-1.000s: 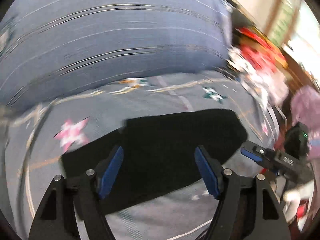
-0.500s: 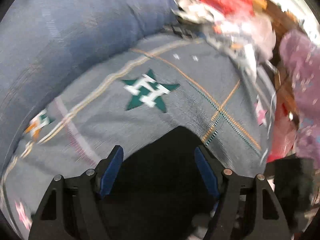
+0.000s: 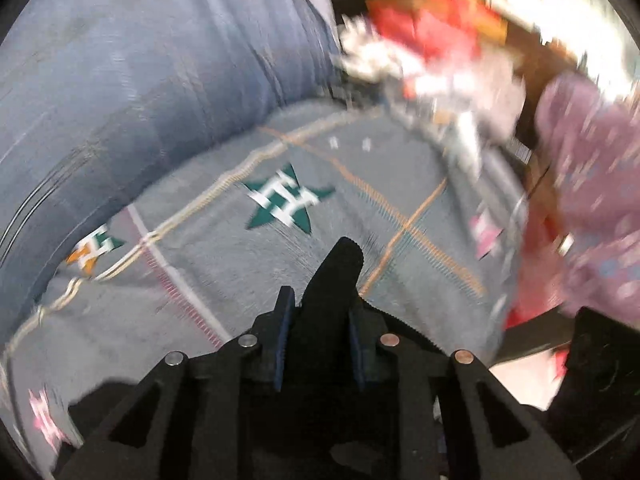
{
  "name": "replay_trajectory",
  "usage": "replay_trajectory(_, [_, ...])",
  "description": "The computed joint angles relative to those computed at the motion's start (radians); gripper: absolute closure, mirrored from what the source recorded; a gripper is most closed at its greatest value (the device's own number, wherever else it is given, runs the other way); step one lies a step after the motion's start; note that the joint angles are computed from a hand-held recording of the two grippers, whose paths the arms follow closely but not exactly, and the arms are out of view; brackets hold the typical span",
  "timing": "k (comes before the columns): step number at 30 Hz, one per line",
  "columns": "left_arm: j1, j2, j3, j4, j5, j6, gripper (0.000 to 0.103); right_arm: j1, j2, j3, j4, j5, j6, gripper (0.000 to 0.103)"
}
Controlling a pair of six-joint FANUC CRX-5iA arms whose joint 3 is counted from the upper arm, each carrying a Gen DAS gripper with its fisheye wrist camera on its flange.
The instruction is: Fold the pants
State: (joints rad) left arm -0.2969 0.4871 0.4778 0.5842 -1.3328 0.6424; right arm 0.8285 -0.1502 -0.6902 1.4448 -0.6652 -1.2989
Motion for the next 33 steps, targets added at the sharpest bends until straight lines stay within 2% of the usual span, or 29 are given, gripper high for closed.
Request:
replay_trajectory(3, [0.111, -0.061, -0.085, 0.152, 0.002, -0.013, 0.08, 0.048, 0.053, 0.122, -0.067, -0.039, 0.242, 0.081])
replay_trajectory(7, [0.263, -0.116, -0.188, 0.288, 0.02, 0.002, 0.08, 0.063, 0.127, 0.249, -0.087, 0.029, 0.429, 0.082])
replay_trajectory(9, [0.332, -0.122, -0.224, 0.329, 0.021, 0.006, 0.081, 0.085, 0.187, 0.334, -0.149, 0.051, 0.554, 0.083])
replay_trajectory(14, [0.456, -0.059, -0.234, 0.363, -0.008, 0.072, 0.082, 0.121, 0.386, 0.613, -0.454, 0.048, 0.956, 0.084])
replay_trajectory(17, [0.501, -0.021, -0.242, 0.371, -0.009, 0.09, 0.083, 0.13, 0.503, 0.785, -0.641, -0.003, 1.18, 0.086])
replay_trajectory(21, [0.544, 0.037, -0.235, 0.388, -0.025, 0.135, 0.084, 0.135, 0.623, 0.954, -0.792, -0.08, 1.389, 0.086])
replay_trajectory(22, [0.554, 0.057, -0.226, 0.387, -0.033, 0.162, 0.083, 0.138, 0.651, 0.99, -0.806, -0.102, 1.428, 0.082])
replay_trajectory(24, [0.573, 0.092, -0.197, 0.386, -0.058, 0.211, 0.07, 0.136, 0.683, 1.041, -0.83, -0.136, 1.488, 0.074])
replay_trajectory(25, [0.586, 0.105, -0.192, 0.395, -0.069, 0.232, 0.069, 0.137, 0.687, 1.045, -0.841, -0.134, 1.501, 0.065])
replay_trajectory(26, [0.595, 0.111, -0.187, 0.4, -0.074, 0.241, 0.067, 0.135, 0.68, 1.037, -0.862, -0.101, 1.516, 0.052])
replay_trajectory(28, [0.62, 0.108, -0.193, 0.418, -0.078, 0.246, 0.064, 0.139, 0.665, 1.02, -0.883, -0.053, 1.529, 0.039])
replay_trajectory(30, [0.638, 0.093, -0.203, 0.423, -0.071, 0.25, 0.059, 0.141, 0.651, 1.009, -0.903, -0.029, 1.558, 0.037])
replay_trajectory(33, [0.657, 0.064, -0.211, 0.432, -0.068, 0.248, 0.058, 0.149, 0.601, 0.957, -0.926, 0.028, 1.57, 0.037])
